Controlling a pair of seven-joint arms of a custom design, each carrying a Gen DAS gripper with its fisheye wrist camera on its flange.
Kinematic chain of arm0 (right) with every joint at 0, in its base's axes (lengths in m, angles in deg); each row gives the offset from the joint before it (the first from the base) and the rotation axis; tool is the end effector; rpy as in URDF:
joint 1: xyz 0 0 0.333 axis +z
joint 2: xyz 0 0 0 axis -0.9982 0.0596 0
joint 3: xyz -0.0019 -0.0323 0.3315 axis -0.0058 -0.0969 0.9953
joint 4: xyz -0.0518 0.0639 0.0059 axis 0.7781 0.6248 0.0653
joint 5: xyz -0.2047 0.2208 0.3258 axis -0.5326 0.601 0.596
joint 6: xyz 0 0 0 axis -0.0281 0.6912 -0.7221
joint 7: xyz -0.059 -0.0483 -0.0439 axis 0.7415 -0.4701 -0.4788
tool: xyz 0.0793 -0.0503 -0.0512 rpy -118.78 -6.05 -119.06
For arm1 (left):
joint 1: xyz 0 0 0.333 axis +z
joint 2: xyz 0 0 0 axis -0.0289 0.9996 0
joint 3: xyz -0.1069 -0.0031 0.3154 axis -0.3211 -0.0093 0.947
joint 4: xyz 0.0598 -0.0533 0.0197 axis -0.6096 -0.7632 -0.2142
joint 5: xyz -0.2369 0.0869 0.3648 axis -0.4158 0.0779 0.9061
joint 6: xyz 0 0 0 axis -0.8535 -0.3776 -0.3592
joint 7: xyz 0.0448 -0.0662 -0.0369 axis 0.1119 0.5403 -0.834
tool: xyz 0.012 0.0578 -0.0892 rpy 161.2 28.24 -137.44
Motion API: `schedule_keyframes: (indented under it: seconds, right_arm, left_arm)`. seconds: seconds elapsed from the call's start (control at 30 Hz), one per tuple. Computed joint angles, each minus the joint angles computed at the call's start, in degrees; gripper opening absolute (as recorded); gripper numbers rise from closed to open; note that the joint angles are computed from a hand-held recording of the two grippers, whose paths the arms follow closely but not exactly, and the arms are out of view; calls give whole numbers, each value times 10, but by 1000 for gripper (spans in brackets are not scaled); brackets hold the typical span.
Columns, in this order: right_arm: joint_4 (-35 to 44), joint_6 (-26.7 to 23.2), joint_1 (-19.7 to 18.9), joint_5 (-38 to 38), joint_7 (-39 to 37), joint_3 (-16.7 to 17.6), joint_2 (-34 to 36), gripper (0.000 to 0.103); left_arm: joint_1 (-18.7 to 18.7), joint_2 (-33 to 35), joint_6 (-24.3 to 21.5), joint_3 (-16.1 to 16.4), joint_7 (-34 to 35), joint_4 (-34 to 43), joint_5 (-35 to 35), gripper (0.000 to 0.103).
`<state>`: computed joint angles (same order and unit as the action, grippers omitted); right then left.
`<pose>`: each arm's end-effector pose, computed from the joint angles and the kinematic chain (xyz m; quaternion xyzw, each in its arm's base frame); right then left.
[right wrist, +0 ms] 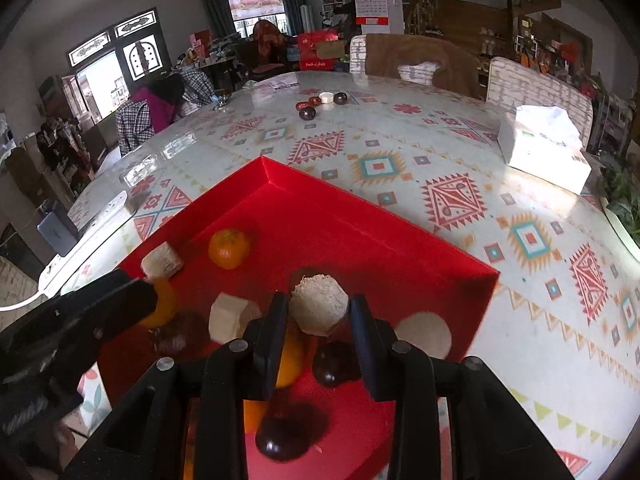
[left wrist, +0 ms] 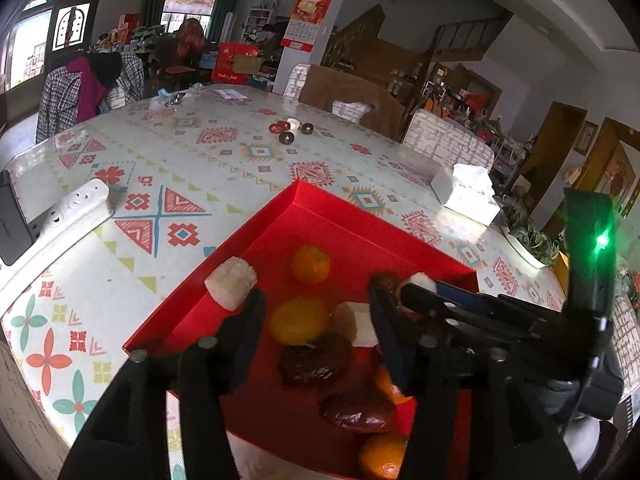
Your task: Organize fruits
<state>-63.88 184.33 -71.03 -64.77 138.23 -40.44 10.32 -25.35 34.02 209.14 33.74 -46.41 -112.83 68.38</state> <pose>0.6194 0.1893 0.4487 -0.6984 0.6167 -0.1806 0.3152 0.5904 -0.4056 0.4675 -0.6253 0.6501 -0.3991 0.1647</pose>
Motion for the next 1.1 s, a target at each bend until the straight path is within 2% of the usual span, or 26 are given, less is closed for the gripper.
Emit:
schedule_keyframes:
  seconds: [0.1,0.17,0.27,0.33,0.37,0.4,0.43,0.47,0.53,0.57,0.67,0.8,0.87,1.0,1.1]
  right_arm:
    - [0,12,-2,10,-4,1,0,38]
    - [-9,24,-3,22,-13,3,-8,46]
    - [-24,35,-6,34,-18,4,-24,48]
    - [-41,46,-10,58,-30,6,-41,48]
    - [-53,53,-11,66,-32,7,-53,49]
    - [-62,57,-13,71,-34,8,-61,49]
    - [-75,64,-15,69,-28,9,-75,50]
    - [-87,68,-19,64,-21,11,-85,51]
    - [-111,81,-31,49,-4,20,-107,51]
    - [-121,85,-39,38,7,27,-116,52]
    - [-159,99,-72,5,42,55,-149,52]
    - [-205,109,-143,-46,98,118,-192,58]
    - [-225,115,-149,-45,104,125,-210,67]
    - [-253,114,-166,-43,106,148,-236,70]
    - [-270,112,-203,-59,121,189,-254,70]
  left_arm:
    - [-13,-6,0,15,-31,1,30,68]
    - [-21,-11,-9,22,-59,4,62,68]
    - [-34,-22,-34,30,-114,8,131,69]
    - [-59,-35,-93,39,-189,15,230,74]
    - [-70,-41,-132,38,-223,18,280,82]
    - [-87,-51,-193,35,-265,19,340,90]
    - [-99,-60,-245,28,-298,17,389,94]
    - [-102,-66,-275,20,-315,14,416,100]
    - [-113,-83,-343,0,-358,3,480,103]
    - [-116,-92,-372,-11,-374,-3,503,103]
    - [-109,-99,-413,-40,-375,-6,506,103]
    - [-98,-100,-468,-78,-395,-19,517,103]
    - [-91,-103,-472,-89,-406,-25,513,103]
    - [-69,-101,-405,-94,-373,-19,446,103]
    - [-59,-100,-363,-93,-357,-18,410,103]
